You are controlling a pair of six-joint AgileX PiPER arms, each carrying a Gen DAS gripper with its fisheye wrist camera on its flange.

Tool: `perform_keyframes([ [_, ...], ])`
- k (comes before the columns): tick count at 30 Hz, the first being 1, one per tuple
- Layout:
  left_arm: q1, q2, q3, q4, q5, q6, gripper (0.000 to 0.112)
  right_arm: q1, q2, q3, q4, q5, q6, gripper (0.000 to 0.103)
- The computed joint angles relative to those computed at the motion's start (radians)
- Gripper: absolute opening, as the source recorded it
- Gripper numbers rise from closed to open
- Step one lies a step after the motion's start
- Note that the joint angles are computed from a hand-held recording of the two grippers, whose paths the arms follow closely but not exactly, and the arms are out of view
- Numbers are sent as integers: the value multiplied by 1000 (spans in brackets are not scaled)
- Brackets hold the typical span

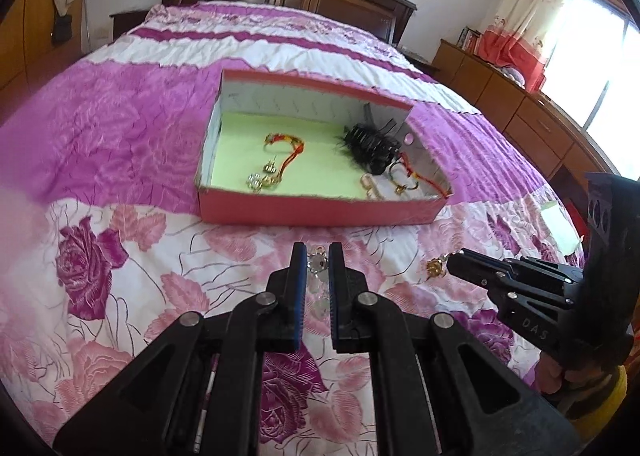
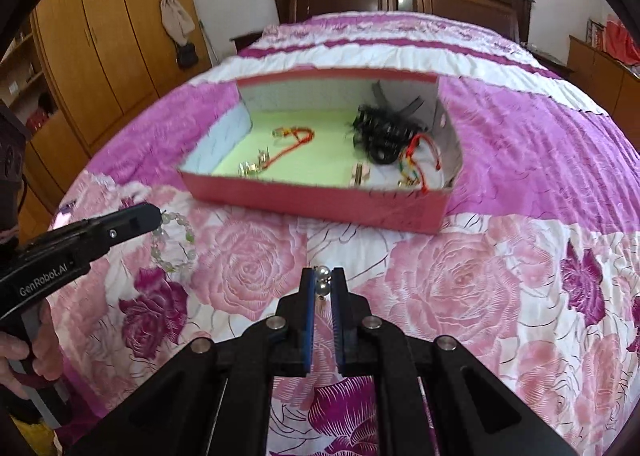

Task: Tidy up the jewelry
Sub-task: 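Carry the bracelet and earring with both tools into the box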

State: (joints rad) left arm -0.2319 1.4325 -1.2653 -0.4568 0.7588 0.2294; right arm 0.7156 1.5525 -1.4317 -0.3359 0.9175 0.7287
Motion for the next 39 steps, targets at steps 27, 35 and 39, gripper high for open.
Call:
perform_keyframes([
  [27,-48,161,-292,155,-34,-86,2,-66,52,-173,-57,-91,24,9],
  [35,-31,283,-394,180,-20,-101,2,-128,166,-288,33,-114,-69,9],
  [39,-28,340,-427,199,-15,-111,2,-152,233,-344,85,-116,-116,9],
])
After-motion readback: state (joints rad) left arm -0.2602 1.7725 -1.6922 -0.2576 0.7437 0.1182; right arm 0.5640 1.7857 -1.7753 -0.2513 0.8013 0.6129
